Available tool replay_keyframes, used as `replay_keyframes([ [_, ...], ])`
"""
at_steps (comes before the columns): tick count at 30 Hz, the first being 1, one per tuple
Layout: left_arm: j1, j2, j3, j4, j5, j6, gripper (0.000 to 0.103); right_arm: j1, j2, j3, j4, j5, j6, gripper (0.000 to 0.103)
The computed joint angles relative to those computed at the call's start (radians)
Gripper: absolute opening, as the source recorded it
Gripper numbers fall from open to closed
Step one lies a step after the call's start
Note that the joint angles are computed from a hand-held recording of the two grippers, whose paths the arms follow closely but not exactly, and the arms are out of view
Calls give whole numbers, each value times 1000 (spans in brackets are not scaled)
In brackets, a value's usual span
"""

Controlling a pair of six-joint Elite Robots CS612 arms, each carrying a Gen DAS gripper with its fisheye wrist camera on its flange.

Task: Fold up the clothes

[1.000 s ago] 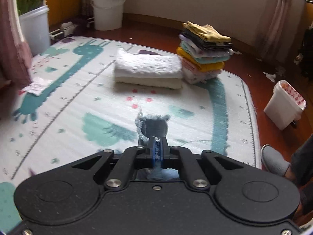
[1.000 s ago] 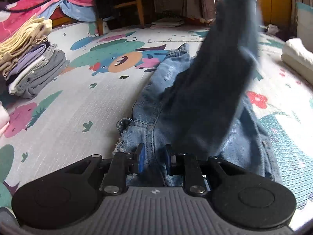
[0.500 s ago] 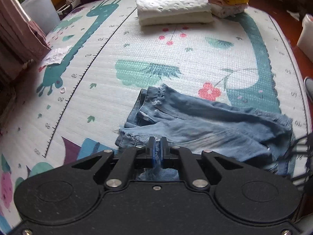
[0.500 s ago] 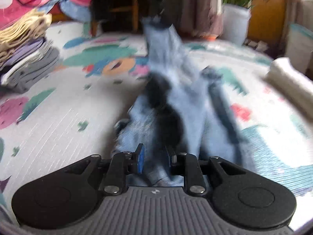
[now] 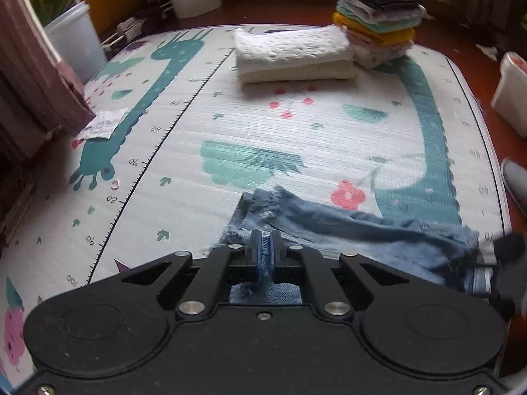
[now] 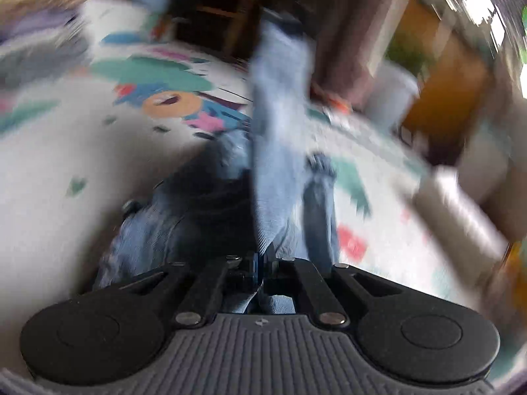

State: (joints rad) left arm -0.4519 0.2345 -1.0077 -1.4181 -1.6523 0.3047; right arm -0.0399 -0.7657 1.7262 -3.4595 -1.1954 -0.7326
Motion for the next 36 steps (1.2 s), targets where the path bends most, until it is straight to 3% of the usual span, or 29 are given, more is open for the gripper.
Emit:
replay_keyframes([
  [6, 17, -33, 69, -62, -175, 17, 3, -2, -26, 51, -6, 58, -136, 4],
  [9, 12, -48, 144, 5, -64, 84, 3, 10, -41, 56, 50, 40, -217, 6],
  [12, 4, -39, 195, 51, 34, 88, 3, 21, -50, 58, 105, 11, -265, 7],
  [14, 4, -22, 189, 44, 5, 83, 3, 22, -53, 58, 117, 5, -258, 8],
  [16, -1, -16, 182, 40, 3, 129, 3, 20, -53, 62, 106, 7, -243, 8],
  [20, 7, -17, 182, -55, -32, 90, 3, 16, -58, 74, 104, 12, -248, 9],
  [24, 1, -5, 190, -79, -1, 68, 3, 16, -59, 82, 98, 9, -259, 15],
  [28, -25, 28, 167, 54, 130, 185, 3, 15, -66, 91, 116, 1, -276, 15],
  [30, -25, 75, 93, 19, 136, 155, 3, 11, -71, 94, 119, 7, -273, 15],
  [32, -27, 95, 55, -9, 174, 111, 9, 8, -71, 95, 114, 7, -269, 17],
  [33, -29, 103, 36, -25, 197, 95, 17, 7, -71, 96, 110, 8, -267, 20],
  [36, -33, 127, -39, -56, 218, 37, 18, 3, -71, 97, 95, 17, -260, 32],
])
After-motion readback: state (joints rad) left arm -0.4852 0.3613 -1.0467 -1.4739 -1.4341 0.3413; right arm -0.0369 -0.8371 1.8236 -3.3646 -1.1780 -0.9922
